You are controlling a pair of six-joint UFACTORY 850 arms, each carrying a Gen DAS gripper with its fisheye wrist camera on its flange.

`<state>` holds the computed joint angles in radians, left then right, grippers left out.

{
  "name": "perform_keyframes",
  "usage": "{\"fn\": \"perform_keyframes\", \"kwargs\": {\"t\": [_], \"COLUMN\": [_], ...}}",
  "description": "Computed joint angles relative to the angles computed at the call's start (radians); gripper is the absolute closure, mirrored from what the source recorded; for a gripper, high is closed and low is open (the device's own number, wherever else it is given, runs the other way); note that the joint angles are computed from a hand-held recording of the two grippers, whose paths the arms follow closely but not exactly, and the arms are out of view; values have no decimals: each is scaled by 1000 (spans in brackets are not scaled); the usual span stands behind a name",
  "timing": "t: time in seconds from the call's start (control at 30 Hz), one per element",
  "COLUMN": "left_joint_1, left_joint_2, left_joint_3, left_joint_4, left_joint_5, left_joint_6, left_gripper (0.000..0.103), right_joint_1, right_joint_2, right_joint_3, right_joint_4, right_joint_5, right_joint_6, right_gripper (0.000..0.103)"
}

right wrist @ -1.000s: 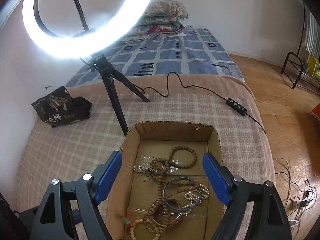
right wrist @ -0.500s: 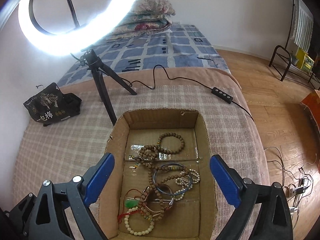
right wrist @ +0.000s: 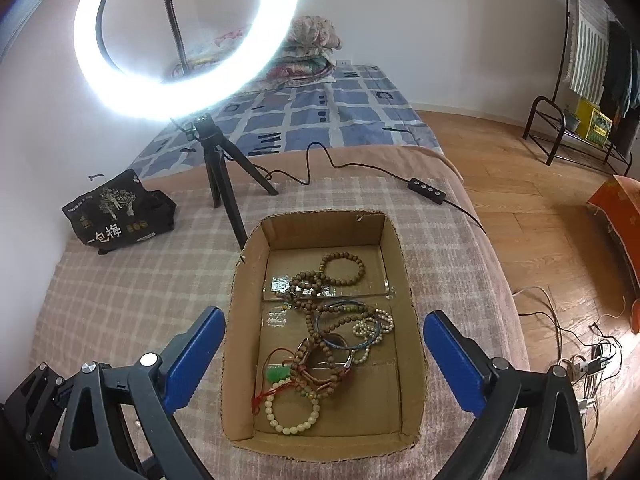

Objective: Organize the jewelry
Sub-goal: 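Move both tools back to the two small pearl earrings on the blanket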

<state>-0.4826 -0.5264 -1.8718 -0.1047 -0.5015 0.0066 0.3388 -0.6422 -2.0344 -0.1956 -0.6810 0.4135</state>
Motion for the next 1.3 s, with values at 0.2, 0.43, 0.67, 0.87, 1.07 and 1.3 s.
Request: {"fn": "perform_keyframes", "kwargs": {"t": [0.2, 0.43, 0.67, 0.87, 1.07, 1.3], "left_joint_1": [9, 30, 53, 109, 194, 262], "left_joint_2": [90, 156, 204, 250, 274, 275], "left_joint_3": [118, 208, 274, 353, 412, 447], "left_joint_4": [9, -28, -36, 17, 23, -61], "left_joint_5": [46, 70, 89, 114, 114, 81], "left_joint_6": [15, 45, 77, 33, -6, 43], "left_gripper": [31, 31, 31, 31, 35, 58], "right_joint_1": [25, 55, 88, 114, 149, 187], "right_joint_2": [73, 156, 233, 282, 274, 214], "right_joint_3": [107, 237, 359, 466, 495, 457], "right_joint_4": [-61, -154, -242, -310, -210, 32], "right_joint_5": [46, 88, 132, 220, 279, 277], "right_joint_6": [63, 161, 259, 336, 220, -42], "right_gripper": [2, 2, 2, 2, 10, 20]}}
